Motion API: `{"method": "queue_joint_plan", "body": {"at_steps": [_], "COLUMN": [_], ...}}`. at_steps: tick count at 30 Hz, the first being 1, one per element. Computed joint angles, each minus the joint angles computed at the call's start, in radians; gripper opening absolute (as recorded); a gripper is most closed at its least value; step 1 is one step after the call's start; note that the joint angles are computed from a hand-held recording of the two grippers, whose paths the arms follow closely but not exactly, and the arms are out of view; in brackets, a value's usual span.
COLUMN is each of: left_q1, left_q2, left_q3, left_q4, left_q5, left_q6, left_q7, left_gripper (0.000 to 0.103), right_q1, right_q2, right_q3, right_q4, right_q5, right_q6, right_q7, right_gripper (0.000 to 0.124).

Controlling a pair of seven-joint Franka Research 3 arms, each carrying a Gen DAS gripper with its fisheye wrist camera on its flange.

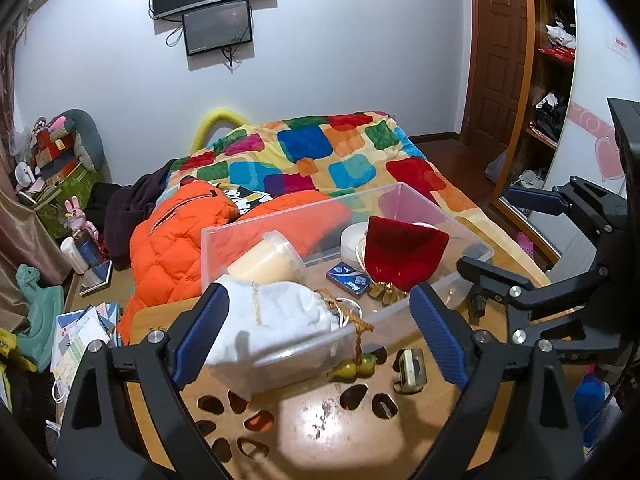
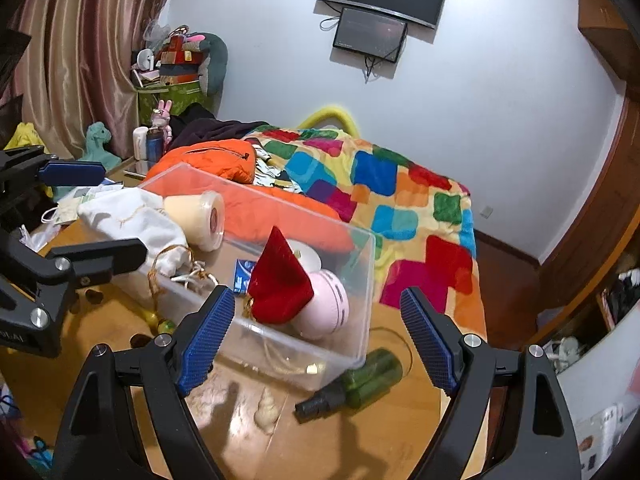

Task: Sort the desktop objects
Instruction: 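Withdraw both open tools up and out of the clear box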

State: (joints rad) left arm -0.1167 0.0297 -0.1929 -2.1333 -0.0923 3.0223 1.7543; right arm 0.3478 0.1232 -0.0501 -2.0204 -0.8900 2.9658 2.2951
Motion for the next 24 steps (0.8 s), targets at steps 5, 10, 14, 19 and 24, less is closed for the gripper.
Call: {"method": "queue_joint_plan", "body": {"at_steps": [5,10,14,19,24], "left_q1": [-0.007,-0.02,-0.034,-0.053,-0.063], "left_q2": [-0.024,-0.043,-0.051,-0.046,-0.017], "left_q3": [0.007,0.015,0.022,0.022,0.006], "left_q4": [-0.044,-0.085,-0.11,-0.129,-0.114], "left_q5": [0.043,0.035,-0.006,-0.082,-0.168], "left_q6": [0.014,0.01,0.003,-0.008,-0.041], "left_q7": [-0.042,-0.048,-0.028,0.031,0.105], "left_gripper": [0.094,0.094,0.094,0.094,0.094], "right_q1": [-0.017,-0.057,-0.086,-0.111,-0.126], "right_q2": [-0.045,-0.079,-0.094,-0.092,-0.081], "right_q3": [0.004,0.029,0.046,0.056,0.056], "right_q4": [-0.058,-0.109,-0.145,-0.182,-0.219], "right_q5": [-0.032,-0.029,-0.01,0.048,0.221], "right_q6": [0.002,-0.001,-0.005,0.0,0.023], "right_q7": [0.05,0.066,0.062,0.023,-0.116], "right_gripper": [0.083,0.083,0.083,0.083,0.083]}}
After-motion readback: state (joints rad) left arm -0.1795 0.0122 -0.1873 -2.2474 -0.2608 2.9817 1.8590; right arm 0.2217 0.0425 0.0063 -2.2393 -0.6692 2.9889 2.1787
